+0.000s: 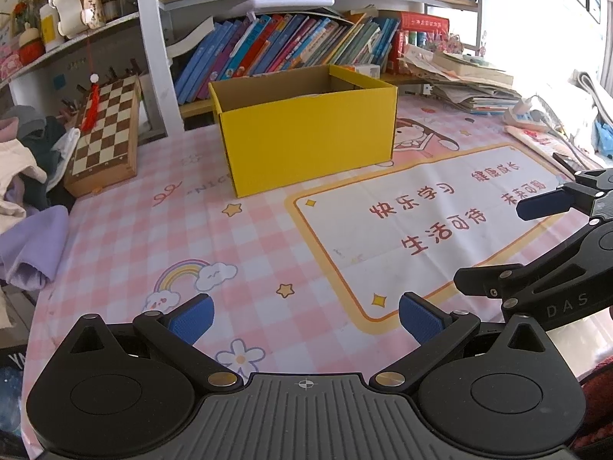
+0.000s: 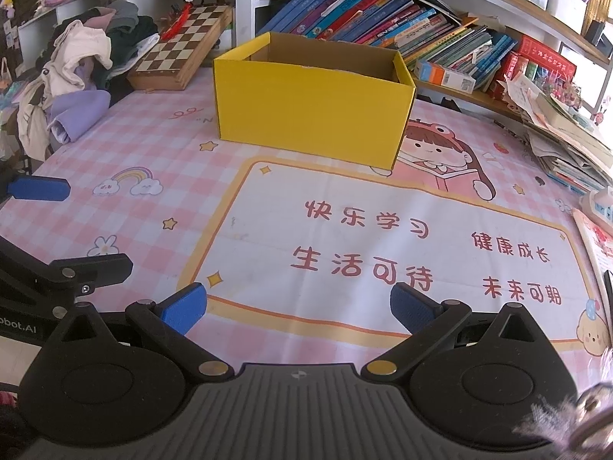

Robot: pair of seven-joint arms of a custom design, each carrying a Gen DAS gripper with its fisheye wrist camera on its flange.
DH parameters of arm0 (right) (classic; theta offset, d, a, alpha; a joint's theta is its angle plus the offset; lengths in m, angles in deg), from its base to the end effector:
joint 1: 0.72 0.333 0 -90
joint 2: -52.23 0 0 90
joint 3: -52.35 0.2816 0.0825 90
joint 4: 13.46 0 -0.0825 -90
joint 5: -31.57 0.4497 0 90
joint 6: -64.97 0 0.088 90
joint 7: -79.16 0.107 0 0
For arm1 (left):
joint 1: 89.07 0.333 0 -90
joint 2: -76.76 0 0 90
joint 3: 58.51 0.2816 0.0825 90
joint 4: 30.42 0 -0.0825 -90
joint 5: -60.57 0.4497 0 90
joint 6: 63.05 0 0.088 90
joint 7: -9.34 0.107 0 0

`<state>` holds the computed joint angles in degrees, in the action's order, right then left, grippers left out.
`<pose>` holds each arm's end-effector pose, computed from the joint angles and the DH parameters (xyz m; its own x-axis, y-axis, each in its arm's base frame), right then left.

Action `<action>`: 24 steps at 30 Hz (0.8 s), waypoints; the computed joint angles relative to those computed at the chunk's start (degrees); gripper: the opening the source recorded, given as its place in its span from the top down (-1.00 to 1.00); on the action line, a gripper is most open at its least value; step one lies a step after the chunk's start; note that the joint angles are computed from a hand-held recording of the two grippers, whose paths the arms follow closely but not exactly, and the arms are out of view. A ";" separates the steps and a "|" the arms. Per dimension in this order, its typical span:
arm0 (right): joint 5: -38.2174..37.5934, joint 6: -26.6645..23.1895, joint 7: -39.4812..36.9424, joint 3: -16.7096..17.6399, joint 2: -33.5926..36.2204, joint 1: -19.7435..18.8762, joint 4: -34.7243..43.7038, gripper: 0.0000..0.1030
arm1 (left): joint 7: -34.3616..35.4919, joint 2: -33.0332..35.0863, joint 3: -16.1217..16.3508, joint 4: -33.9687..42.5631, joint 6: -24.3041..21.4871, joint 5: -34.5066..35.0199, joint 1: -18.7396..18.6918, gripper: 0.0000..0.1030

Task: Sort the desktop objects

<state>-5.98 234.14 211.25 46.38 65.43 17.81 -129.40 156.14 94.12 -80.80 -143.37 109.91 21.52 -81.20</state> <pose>0.6476 0.1876 0.3323 0.0794 -0.9956 0.0488 -0.7277 -0.0913 -0.6798 0.6776 -0.1150 0.3268 -0.4857 -0.8721 -0.0598 -0.5796 0.3725 -0.7248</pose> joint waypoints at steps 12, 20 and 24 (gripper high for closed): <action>0.27 -0.94 -0.16 0.12 0.25 0.18 0.46 -1.00 | -1.69 0.24 0.77 0.31 -0.90 1.46 -0.55 -1.00; -0.63 -2.11 0.56 0.17 0.35 0.27 0.80 -1.00 | -2.57 0.48 1.29 0.51 -1.57 2.77 -1.07 -1.00; -0.33 -2.59 0.44 0.48 0.26 0.00 0.66 -1.00 | -3.34 0.46 1.67 0.47 -1.93 3.77 -1.45 -1.00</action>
